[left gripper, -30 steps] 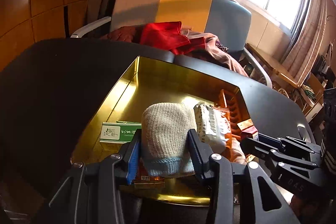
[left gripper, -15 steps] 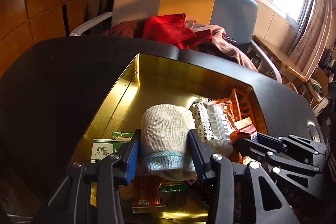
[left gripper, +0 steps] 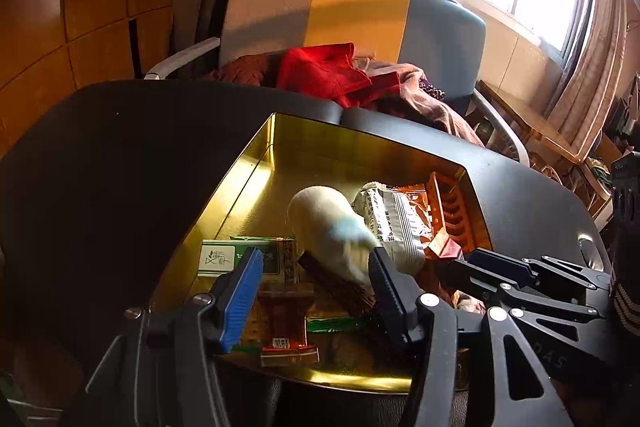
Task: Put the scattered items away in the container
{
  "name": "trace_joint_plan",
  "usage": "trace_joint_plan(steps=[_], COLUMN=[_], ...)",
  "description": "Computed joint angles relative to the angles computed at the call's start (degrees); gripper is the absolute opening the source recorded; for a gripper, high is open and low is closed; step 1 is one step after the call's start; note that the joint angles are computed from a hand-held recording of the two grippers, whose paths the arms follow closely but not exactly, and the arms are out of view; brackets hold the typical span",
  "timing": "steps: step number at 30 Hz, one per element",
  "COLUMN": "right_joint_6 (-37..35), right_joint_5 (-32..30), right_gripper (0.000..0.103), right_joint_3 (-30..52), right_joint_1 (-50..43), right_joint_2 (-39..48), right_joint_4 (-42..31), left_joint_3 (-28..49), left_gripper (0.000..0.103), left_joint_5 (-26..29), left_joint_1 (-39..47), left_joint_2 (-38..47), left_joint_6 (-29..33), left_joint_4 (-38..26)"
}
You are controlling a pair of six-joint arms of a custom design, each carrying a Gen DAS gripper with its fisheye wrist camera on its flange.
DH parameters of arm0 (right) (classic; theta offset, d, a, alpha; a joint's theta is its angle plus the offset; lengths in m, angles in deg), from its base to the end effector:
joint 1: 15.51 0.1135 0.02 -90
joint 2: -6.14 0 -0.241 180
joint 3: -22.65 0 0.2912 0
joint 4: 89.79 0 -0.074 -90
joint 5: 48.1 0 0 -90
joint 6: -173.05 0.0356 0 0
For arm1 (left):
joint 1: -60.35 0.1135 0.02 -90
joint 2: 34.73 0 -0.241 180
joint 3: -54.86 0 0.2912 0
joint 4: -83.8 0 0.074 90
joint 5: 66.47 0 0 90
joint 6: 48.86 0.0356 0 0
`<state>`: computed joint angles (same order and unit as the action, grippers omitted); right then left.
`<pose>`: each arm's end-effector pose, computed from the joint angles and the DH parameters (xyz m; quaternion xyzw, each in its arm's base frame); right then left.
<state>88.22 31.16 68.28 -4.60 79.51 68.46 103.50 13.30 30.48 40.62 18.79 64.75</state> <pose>0.2732 0.0594 0.1260 -0.0791 0.9312 0.1351 0.3290 0.2592 -0.1416 0.1377 0.0270 0.9229 -0.0909 0.3731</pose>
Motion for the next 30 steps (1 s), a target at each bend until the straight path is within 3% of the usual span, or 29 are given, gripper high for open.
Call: trace_joint_plan(steps=[9, 16, 18, 23, 30], right_joint_6=[2.0, 5.9, 7.0, 8.5, 9.9], right_joint_5=[5.2, 13.0, 15.0, 17.9, 19.0], right_gripper=[0.045, 0.053, 0.061, 0.066, 0.071], right_joint_3=[-2.3, -6.1, -7.5, -11.0, -12.7], right_joint_1=[3.0, 6.6, 7.5, 9.8, 11.9], right_joint_2=[-5.8, -14.2, -17.2, -24.6, -28.8], right_joint_4=[-1.7, -4.7, -5.8, -8.9, -11.0], left_joint_3=[-2.0, 0.9, 0.8, 0.2, 0.4], left_gripper=[0.061, 0.061, 0.061, 0.061, 0.056], left_joint_5=[-5.6, -17.4, -20.3, -27.7, -31.0], left_joint_1=[-3.2, -9.0, -10.7, -15.0, -17.3], left_joint_2=[-5.9, -4.5, -5.2, -7.7, -9.6], left_joint_6=[-2.9, -8.4, -10.0, -13.1, -16.3], left_joint_4=[-3.7, -12.1, -13.8, -16.5, -19.6])
